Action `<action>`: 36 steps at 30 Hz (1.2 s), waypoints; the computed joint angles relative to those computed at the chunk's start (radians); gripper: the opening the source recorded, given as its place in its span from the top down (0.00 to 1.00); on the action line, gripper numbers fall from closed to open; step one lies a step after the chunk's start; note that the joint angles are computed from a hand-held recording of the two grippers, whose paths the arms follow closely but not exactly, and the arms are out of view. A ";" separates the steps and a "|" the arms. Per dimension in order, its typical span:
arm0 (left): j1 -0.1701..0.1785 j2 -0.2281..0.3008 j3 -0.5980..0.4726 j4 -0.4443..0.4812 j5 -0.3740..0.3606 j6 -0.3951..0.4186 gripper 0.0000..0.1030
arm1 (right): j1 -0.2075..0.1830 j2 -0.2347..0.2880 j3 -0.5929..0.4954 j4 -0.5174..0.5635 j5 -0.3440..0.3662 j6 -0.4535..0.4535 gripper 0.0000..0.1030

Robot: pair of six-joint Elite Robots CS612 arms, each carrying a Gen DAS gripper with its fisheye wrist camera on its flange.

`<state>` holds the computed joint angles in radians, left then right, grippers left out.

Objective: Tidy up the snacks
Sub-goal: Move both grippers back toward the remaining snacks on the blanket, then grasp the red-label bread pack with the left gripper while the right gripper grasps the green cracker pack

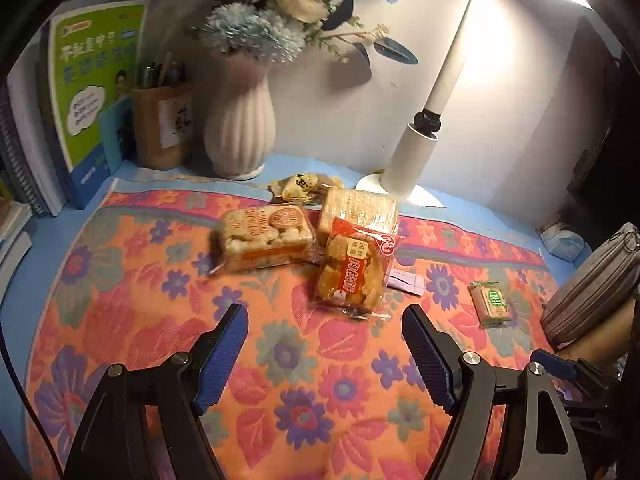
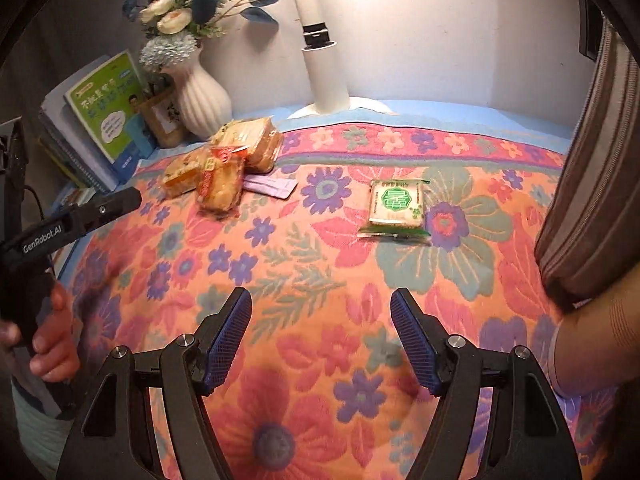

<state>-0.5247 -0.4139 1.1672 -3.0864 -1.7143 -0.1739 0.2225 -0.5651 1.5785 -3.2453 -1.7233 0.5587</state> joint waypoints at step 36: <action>-0.029 0.140 -0.219 0.106 0.035 0.090 0.53 | -0.044 0.102 -0.138 -0.005 -0.019 -0.035 0.59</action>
<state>-0.5534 -0.2735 0.9485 -2.9800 -1.6796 -0.0840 0.1789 -0.4631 1.4404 -3.2499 -1.7423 0.5239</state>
